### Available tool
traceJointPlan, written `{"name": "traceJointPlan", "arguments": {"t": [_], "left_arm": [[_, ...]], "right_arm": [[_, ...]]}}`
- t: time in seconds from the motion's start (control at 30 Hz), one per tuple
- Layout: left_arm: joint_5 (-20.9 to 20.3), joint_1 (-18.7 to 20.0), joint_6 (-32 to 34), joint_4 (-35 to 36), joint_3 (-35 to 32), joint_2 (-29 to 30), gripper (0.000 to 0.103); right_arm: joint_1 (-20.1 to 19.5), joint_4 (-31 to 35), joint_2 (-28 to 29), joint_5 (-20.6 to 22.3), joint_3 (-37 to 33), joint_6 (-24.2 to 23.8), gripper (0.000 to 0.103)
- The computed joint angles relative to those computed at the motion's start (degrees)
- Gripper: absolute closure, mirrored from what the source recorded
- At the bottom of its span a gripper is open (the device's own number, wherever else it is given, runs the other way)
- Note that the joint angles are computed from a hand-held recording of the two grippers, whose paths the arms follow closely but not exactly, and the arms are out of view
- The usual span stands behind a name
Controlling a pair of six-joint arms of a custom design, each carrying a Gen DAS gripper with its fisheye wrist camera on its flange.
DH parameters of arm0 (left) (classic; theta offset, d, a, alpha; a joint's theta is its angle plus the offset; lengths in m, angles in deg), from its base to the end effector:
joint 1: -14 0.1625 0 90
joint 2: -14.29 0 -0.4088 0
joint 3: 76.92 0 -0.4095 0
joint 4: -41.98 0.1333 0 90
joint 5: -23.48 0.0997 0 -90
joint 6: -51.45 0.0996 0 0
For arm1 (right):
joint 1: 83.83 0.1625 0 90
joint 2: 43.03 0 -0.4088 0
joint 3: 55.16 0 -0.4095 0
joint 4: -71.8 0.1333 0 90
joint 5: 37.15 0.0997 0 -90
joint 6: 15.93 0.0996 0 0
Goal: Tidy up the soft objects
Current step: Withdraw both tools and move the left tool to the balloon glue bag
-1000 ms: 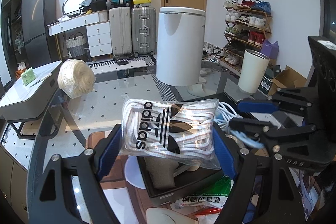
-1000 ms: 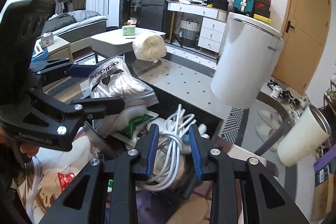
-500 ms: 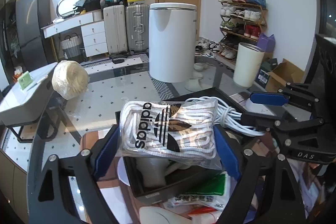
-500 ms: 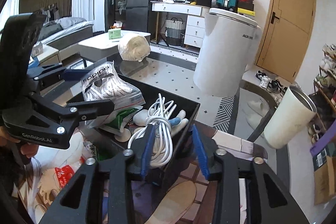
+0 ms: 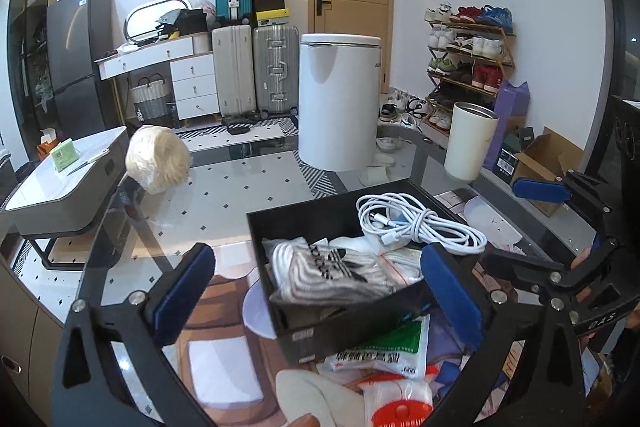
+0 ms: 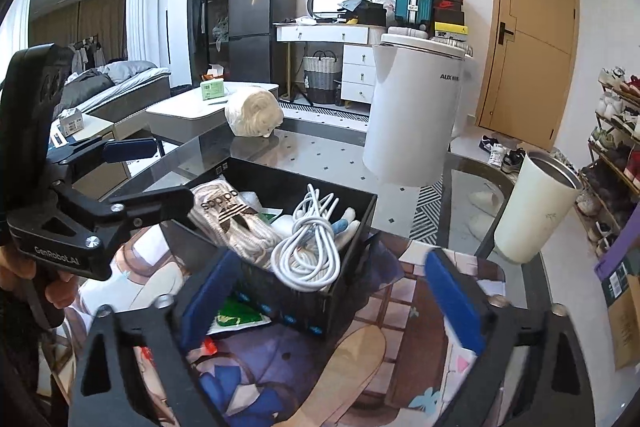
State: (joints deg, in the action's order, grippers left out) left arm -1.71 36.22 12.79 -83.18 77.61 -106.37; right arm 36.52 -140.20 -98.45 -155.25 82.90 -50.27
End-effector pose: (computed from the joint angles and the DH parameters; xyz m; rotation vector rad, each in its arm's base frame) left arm -0.1304 -0.2946 0.2458 0.5443 2.1588 -1.1468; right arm 0.2854 -0.3164 0.0883 1.1486 -2.2319 0.8719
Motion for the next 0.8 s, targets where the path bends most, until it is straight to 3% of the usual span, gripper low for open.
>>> {"name": "traceJointPlan", "arguments": {"t": [0.27, 0.47, 0.57, 0.8], "left_arm": [[0.74, -8.86, -23.30, 33.69, -1.25, -13.91, 0.000], [-1.96, -15.21, -40.41, 55.24, -2.92, -19.04, 0.000], [-3.71, -17.13, -45.16, 60.44, -2.72, -21.18, 0.000], [-7.52, -19.32, -50.44, 65.09, -1.09, -24.15, 0.000]], "right_arm": [[-0.03, 0.41, -1.19, 1.29, 2.85, 4.28, 0.001], [0.15, 0.05, -1.52, 2.00, 4.89, 6.43, 0.001], [0.63, 0.51, -1.53, 1.83, 5.30, 7.35, 0.001], [0.93, -0.20, -1.03, 1.11, 6.44, 8.57, 0.001]]}}
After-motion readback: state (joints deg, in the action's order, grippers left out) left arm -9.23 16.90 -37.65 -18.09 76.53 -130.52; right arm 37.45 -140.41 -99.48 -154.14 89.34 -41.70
